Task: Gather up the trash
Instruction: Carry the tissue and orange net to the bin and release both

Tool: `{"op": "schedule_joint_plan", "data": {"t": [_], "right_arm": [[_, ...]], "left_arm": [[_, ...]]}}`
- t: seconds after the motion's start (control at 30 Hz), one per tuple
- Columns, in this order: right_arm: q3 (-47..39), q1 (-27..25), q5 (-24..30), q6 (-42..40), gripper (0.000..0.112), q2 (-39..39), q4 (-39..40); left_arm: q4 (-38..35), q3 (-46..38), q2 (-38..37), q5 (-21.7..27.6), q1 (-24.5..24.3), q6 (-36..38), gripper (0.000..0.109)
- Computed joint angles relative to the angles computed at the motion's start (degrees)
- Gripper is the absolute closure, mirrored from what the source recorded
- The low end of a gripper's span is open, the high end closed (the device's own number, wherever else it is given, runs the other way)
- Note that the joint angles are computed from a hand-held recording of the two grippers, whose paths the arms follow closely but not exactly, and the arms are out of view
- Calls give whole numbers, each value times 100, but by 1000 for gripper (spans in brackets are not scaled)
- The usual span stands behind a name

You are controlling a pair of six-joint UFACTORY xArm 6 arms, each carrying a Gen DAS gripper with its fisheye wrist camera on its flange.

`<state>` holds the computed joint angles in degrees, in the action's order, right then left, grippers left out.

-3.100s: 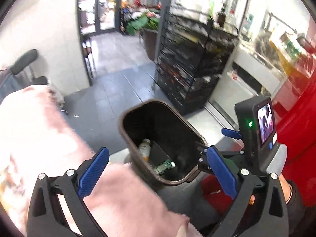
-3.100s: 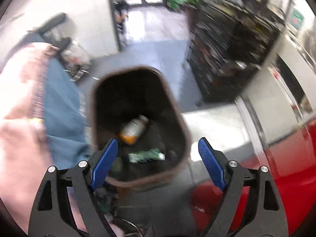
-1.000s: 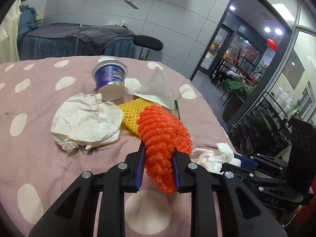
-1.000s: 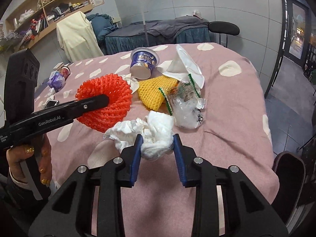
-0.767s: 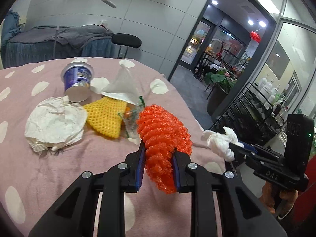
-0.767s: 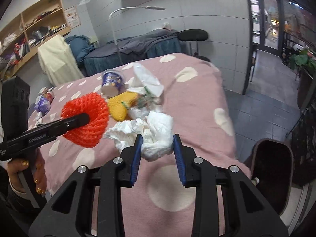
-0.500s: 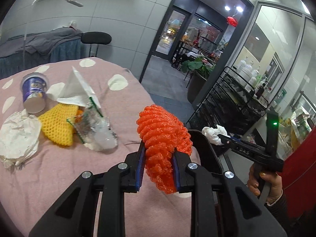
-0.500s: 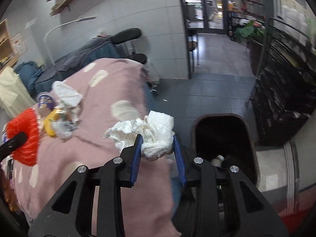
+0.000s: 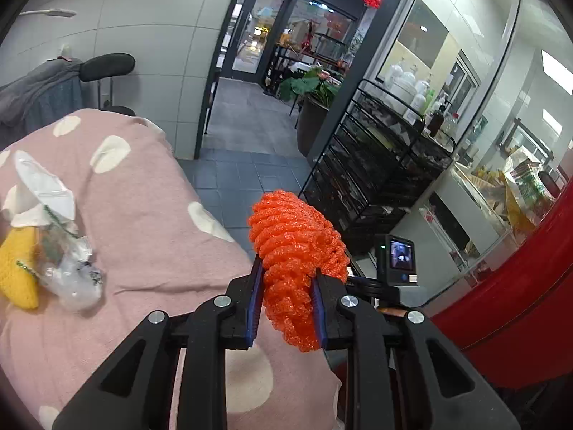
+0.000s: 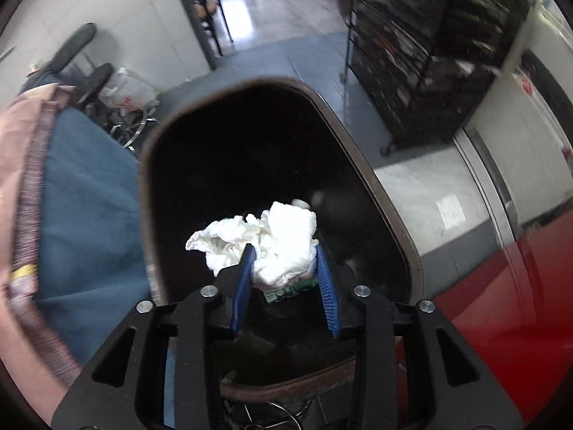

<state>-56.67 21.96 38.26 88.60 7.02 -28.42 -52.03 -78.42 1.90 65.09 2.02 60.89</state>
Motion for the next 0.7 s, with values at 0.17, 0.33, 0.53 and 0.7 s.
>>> {"op": "schedule_joint_plan", "data": {"t": [0.17, 0.33, 0.53, 0.7], "right_arm": [[75, -18, -10, 257, 44, 77, -45], [397, 121, 66, 537, 39, -237, -227], [703, 346, 259, 701, 38, -646, -254], [891, 504, 529, 835, 38, -907, -193]], "left_arm": [[181, -36, 113, -19, -316, -90, 85], [444, -205, 340, -20, -694, -196, 85], [899, -464, 712, 6, -1278, -485, 85], [1469, -567, 1025, -189, -1818, -848, 85]]}}
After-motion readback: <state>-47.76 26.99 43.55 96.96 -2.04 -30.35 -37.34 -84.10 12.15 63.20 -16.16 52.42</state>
